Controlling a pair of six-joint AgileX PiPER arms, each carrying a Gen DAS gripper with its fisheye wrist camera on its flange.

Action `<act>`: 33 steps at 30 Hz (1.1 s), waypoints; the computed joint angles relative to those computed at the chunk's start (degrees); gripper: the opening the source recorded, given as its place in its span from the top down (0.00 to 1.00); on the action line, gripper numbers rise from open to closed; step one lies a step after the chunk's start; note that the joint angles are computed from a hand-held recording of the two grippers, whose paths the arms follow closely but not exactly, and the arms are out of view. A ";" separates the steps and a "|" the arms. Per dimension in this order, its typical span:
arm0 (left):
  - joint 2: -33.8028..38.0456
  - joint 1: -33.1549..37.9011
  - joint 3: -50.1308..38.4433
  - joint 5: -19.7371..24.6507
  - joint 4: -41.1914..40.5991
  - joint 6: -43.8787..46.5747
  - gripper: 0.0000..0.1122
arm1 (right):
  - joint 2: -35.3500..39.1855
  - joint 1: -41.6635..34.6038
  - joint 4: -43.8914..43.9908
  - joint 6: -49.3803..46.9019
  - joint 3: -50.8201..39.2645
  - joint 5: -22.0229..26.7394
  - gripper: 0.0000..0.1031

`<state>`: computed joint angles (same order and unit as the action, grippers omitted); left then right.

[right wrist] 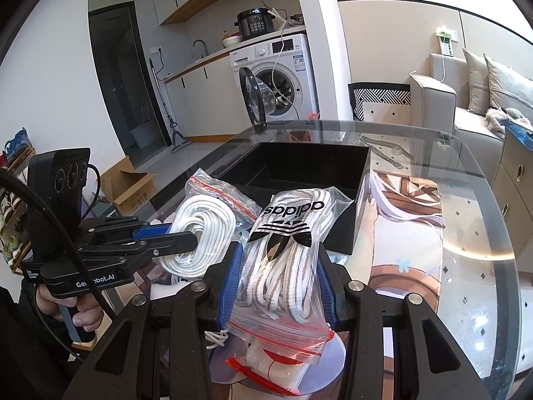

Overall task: Organize soft objects
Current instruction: 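Carry the cable bag with left tool while right carries the adidas bag over the black box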

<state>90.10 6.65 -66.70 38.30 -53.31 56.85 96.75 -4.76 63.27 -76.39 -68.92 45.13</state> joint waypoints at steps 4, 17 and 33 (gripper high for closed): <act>-0.38 0.67 -0.63 0.44 -0.82 0.15 0.87 | -0.86 -0.20 0.58 -0.25 0.19 0.10 0.59; 0.79 0.54 -5.30 -1.50 1.19 -2.82 0.87 | 0.07 0.74 -0.85 3.84 -4.10 0.68 0.59; 4.67 -3.54 -14.22 -7.72 14.54 -15.12 0.86 | 3.66 3.13 -5.92 11.51 -13.07 1.37 0.59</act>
<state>94.77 3.11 -80.92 30.59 -38.76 41.72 100.41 -1.64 57.35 -64.89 -81.99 46.51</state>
